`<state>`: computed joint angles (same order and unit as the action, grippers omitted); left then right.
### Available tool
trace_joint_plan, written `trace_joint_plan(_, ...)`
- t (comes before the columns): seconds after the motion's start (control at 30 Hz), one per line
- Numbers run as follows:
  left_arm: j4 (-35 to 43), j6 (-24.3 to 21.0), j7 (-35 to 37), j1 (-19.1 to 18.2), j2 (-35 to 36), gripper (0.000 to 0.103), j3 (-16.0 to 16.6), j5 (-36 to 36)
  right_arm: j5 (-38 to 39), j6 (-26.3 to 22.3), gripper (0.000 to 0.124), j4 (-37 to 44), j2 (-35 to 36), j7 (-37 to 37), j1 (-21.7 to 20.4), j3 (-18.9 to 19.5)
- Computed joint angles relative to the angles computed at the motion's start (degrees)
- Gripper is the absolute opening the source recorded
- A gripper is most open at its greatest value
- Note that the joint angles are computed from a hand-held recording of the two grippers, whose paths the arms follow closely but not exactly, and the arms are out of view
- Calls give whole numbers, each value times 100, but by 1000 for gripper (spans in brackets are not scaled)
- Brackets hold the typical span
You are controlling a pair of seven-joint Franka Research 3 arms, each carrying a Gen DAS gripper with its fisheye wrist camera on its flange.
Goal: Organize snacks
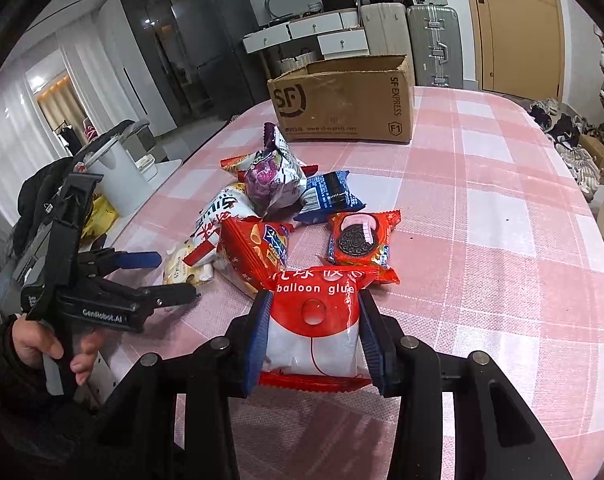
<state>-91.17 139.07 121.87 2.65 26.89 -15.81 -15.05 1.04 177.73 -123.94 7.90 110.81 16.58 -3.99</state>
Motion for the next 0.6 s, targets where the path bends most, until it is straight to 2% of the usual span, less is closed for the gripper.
trace_joint_plan(0.17,181,35,152,-177,163,102,65,458,109,43,42,-35,-23,-69,-43,50)
trace_joint_plan(0.27,295,-30,229,-146,235,100,-1,443,118,45,42,-41,-23,-62,-31,38)
trace_joint_plan(0.37,334,9,392,-99,264,89,-67,380,187,61,42,-35,-12,-110,-52,69)
trace_joint_plan(0.43,308,98,537,-63,244,71,-102,330,261,93,42,-47,-18,-168,-73,100)
trace_joint_plan(0.6,392,-185,839,187,237,60,-189,-88,381,152,42,-83,-39,-248,-75,118)
